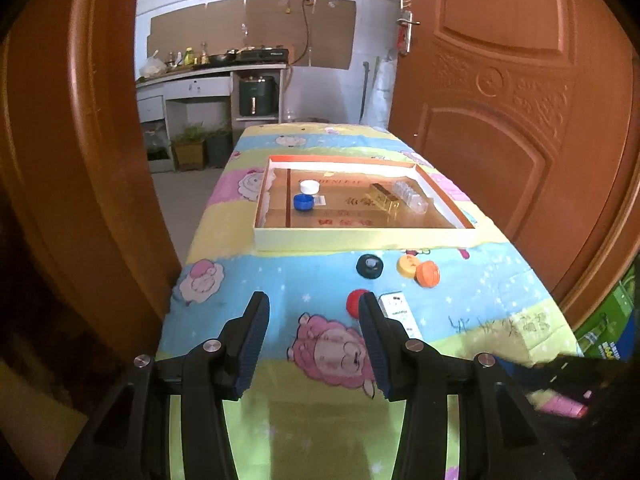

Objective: Organize rigid objects
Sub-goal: 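Withdraw both tools from the lid toward the objects on the bedspread, then grasp the Hello Kitty box with the left tool while the right tool grasps the teal tube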

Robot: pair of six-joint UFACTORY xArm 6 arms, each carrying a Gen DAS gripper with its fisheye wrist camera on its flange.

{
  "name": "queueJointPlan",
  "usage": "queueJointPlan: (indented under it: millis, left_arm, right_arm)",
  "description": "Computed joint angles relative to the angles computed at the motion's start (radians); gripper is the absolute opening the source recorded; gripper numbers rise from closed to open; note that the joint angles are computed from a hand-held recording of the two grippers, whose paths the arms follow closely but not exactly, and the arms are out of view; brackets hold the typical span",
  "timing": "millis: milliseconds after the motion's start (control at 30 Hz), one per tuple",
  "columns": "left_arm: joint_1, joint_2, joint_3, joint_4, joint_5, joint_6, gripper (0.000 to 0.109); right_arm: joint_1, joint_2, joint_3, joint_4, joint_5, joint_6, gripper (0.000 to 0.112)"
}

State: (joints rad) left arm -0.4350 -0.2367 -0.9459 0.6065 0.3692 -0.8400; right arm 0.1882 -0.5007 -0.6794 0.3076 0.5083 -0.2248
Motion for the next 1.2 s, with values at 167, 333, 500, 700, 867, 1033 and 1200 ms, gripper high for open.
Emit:
queueJointPlan:
  millis: [167,333,500,700,867,1033,1200]
  left_arm:
    - [0.007,-0.023,0.028,-0.001,0.004,-0.003,0.048]
    - [0.013,-0.027,0.038,-0.018,-0.010,0.019,0.048]
    - [0.011,0.001,0.028,-0.079,-0.029,0.072,0.048]
    - [-0.033,0.093,-0.023,-0.286,-0.046,0.243,0.048]
    - [-0.089,0.200,-0.101,-0.451,-0.034,0.379,0.048]
    - [-0.111,0.321,-0.223,-0.465,0.048,0.361,0.048]
    - [-0.124,0.392,-0.306,-0.317,0.122,0.242,0.048]
  right_arm:
    - [0.052,0.028,0.025,-0.055,-0.040,0.115,0.020]
    - [0.068,0.057,0.030,-0.182,-0.082,0.265,0.034]
    - [0.070,0.068,0.027,-0.261,-0.074,0.315,0.029]
    - [0.029,0.036,0.044,-0.183,-0.059,0.203,0.020]
    - [-0.035,0.003,0.058,-0.222,-0.032,0.176,0.019]
    - [-0.084,-0.015,0.055,-0.122,0.004,0.050,0.018]
    - [-0.105,0.000,0.046,-0.033,0.007,-0.071,0.019]
